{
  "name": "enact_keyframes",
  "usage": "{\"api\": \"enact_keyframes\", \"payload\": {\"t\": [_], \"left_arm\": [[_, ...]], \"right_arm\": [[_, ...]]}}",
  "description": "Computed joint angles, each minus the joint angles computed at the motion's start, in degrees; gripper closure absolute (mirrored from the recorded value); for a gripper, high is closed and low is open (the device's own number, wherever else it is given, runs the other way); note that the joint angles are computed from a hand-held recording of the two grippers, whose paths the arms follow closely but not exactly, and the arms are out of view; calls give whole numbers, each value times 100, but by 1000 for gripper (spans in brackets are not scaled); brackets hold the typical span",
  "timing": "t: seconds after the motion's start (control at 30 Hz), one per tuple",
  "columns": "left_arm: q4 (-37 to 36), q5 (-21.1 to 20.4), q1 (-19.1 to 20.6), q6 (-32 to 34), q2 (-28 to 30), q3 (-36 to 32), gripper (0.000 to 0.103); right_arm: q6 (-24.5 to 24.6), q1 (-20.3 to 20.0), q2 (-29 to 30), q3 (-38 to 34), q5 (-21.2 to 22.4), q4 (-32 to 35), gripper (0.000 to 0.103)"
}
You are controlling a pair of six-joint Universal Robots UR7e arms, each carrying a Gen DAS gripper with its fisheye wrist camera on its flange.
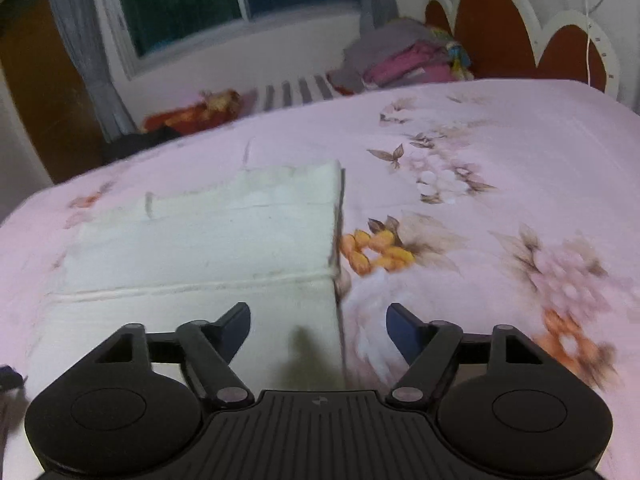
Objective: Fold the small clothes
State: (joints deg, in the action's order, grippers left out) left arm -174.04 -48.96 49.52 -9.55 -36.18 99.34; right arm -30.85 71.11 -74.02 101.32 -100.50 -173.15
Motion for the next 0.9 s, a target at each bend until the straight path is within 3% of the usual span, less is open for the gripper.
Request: {"api": "enact_keyframes", "payload": {"t": [0.03, 0.07, 0.17, 0.23, 0.4, 0.6, 0.8, 0.9], "left_arm": [[-2, 57, -63, -158, -75, 164, 49], [7, 46, -130, -300, -170, 358, 49], [58, -43, -299, -734, -416, 810, 50], [115, -203, -390, -1095, -588, 1057, 58], [-14, -646, -489, -1850, -876, 1612, 75], [-964, -1251, -468, -2715, -1107, 2375, 75], [-1861, -1631, -475, -3243, -1004, 2767, 74], [-2407, -1774, -398, -3382, -855, 2861, 74]], "right_arm": [[-18, -91, -187, 158, 98, 110, 32], [-30, -188, -423, 368, 182, 214, 42], [147, -546, -1076, 850, 544, 659, 56], [216, -836, -1506, 1132, 833, 1101, 60], [39, -1493, -2495, 1849, 1459, 2008, 60], [-85, -2273, -3408, 2361, 2358, 3009, 60], [-75, -2682, -3759, 2434, 3056, 3924, 61], [7, -2777, -3757, 2426, 3269, 4181, 86]]}}
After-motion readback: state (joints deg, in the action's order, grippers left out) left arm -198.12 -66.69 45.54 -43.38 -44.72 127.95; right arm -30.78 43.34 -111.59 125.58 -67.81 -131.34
